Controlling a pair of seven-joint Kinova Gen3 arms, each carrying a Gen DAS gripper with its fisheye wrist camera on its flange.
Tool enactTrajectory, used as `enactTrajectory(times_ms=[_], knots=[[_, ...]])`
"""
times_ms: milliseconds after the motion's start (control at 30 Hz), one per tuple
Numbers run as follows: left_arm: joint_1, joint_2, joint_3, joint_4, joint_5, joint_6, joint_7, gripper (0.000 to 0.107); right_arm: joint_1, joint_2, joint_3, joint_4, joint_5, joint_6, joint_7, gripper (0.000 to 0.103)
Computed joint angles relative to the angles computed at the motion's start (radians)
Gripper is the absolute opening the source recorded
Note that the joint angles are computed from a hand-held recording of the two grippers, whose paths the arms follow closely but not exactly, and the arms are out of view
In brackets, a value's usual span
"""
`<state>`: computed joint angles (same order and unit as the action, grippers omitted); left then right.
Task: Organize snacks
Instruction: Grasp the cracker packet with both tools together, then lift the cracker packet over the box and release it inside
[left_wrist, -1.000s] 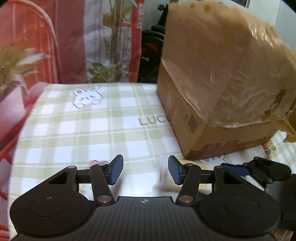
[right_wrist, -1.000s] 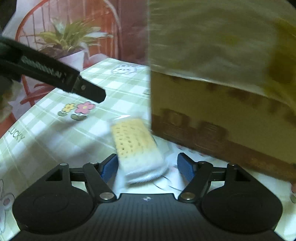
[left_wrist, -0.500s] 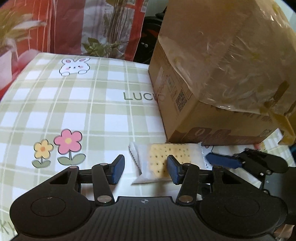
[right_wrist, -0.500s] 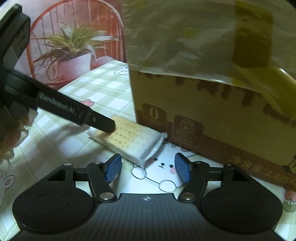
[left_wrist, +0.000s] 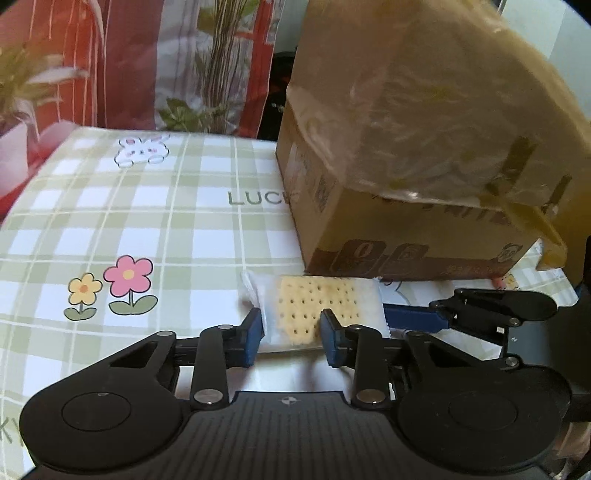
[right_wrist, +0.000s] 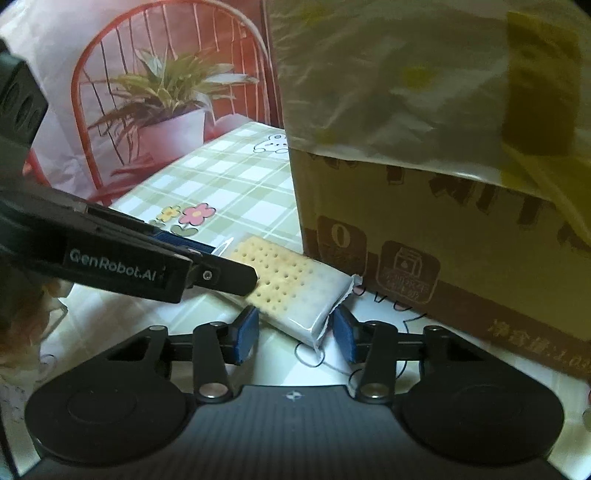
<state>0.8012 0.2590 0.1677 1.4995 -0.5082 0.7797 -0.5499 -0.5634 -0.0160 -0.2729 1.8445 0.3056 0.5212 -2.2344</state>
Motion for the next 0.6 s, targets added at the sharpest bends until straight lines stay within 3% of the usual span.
enactTrajectory(times_ms=[300, 600], knots=[[0.087, -0.027, 0.015, -0.044, -0.116, 0.099, 0.109, 0.034, 0.038, -0.114, -0.089, 0.062, 0.174, -0.026, -0.167, 0.037], [0.190, -0.025, 0.046, -0.139, -0.307, 0.211, 0.229, 0.034, 0.151, -0.266, -0.166, 0.103, 0.168, -0.070, -0.124, 0.036]])
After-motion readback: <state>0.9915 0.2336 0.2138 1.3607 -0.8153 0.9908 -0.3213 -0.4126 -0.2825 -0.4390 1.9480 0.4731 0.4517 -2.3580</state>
